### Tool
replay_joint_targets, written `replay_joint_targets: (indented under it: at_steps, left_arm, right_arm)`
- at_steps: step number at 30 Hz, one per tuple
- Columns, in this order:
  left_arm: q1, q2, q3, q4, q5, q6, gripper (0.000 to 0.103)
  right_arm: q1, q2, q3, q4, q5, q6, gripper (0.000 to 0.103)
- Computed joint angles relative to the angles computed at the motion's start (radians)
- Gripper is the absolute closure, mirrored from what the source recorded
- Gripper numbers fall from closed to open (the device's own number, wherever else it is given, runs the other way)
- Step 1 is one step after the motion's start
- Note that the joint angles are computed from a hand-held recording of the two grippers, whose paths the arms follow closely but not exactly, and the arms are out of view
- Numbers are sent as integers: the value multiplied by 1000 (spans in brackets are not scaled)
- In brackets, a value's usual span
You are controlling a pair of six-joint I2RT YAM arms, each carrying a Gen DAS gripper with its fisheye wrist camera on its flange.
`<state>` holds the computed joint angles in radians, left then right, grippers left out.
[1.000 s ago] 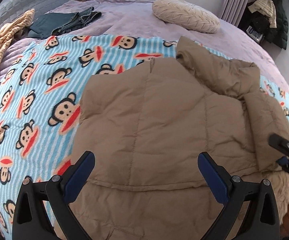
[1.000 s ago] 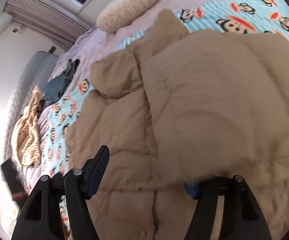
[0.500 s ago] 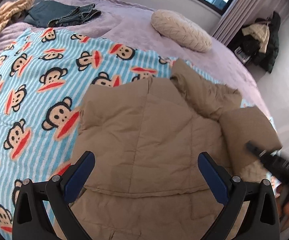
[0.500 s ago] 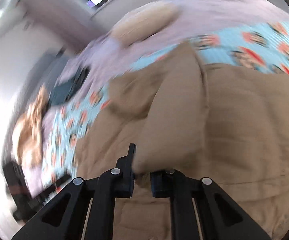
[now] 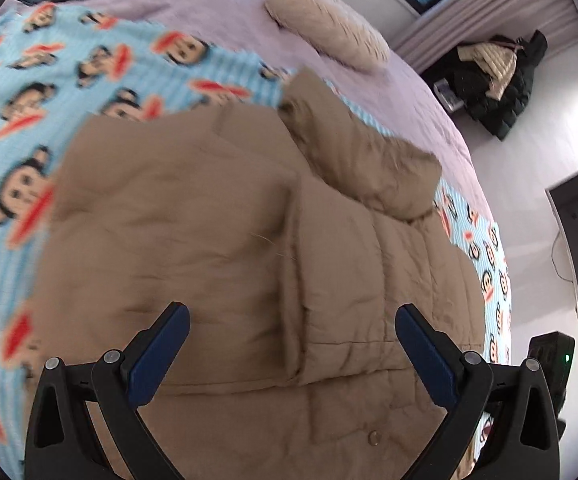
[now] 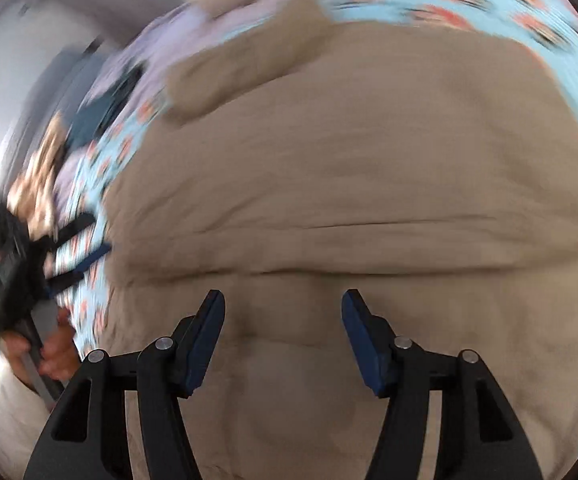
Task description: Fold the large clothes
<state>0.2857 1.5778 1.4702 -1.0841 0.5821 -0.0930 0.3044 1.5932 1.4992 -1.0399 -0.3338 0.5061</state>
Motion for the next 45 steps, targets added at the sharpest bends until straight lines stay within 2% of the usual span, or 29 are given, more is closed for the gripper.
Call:
replay_joint_targets:
  at_steps: [1, 2, 3, 4, 5, 6, 9, 13, 15, 21, 23, 25, 27, 31, 35, 38, 43, 45]
  left_arm:
    - [-17, 8, 3, 1, -2, -7, 28]
    - [-41, 31, 17, -8, -8, -9, 41]
    - [-68, 63, 41, -29, -11, -9, 67]
    - [-79, 68, 40, -32, -17, -10, 81]
    - [-98, 63, 37, -21, -44, -21, 81]
    - [-108, 47, 26, -5, -72, -23, 81]
    - [-129, 6, -19, 36, -179, 7, 81]
    - [-119, 9, -59, 55, -205, 42, 81]
    - [-150, -3, -75, 76, -252, 54, 81]
    - [-164, -66, -66, 41, -382, 66, 81]
    - [-125, -97, -45, 7, -383, 98, 81]
    - [-93, -106, -13, -22, -364, 119, 81]
    - [-72, -102, 23, -40, -331, 132, 81]
    - [-152, -49, 56, -9, -355, 75, 81]
    - [-244, 14, -27, 71, -454, 11, 81]
    - [-253, 5, -80, 126, -465, -5, 81]
    - [-267, 13, -20, 57, -510, -31, 81]
    - [-285, 0, 7, 20, -529, -51, 81]
  right_arm:
    - [-46, -14, -15, -1, -9, 8, 38]
    - [-101, -36, -38, 3, -20, 16, 38]
    - [-145, -56, -52, 7, -28, 20, 41]
    - [-179, -78, -59, 12, -15, 15, 47]
    - [-194, -85, -49, 4, 7, 3, 63]
    - [-209, -90, -35, -11, 36, -20, 73]
    - [-223, -93, -16, -13, 83, -41, 80]
    - [-194, -48, 8, 13, 142, -74, 81]
    - [-166, -2, 16, 13, 189, -109, 81]
    - [-175, -3, -13, -21, 185, -126, 82]
    - [-177, -22, 14, -75, 174, -132, 81]
    - [-179, -76, 20, -77, 180, -157, 81]
    - [-173, -99, 48, -79, 230, -191, 81]
    - [-195, -21, 100, -74, 246, -217, 81]
    - [-179, 47, 61, -67, 271, -222, 82]
    - [-167, 37, 44, -51, 285, -243, 81]
    - [-176, 41, 95, -129, 268, -263, 80]
    - [-178, 31, 118, -173, 262, -265, 74]
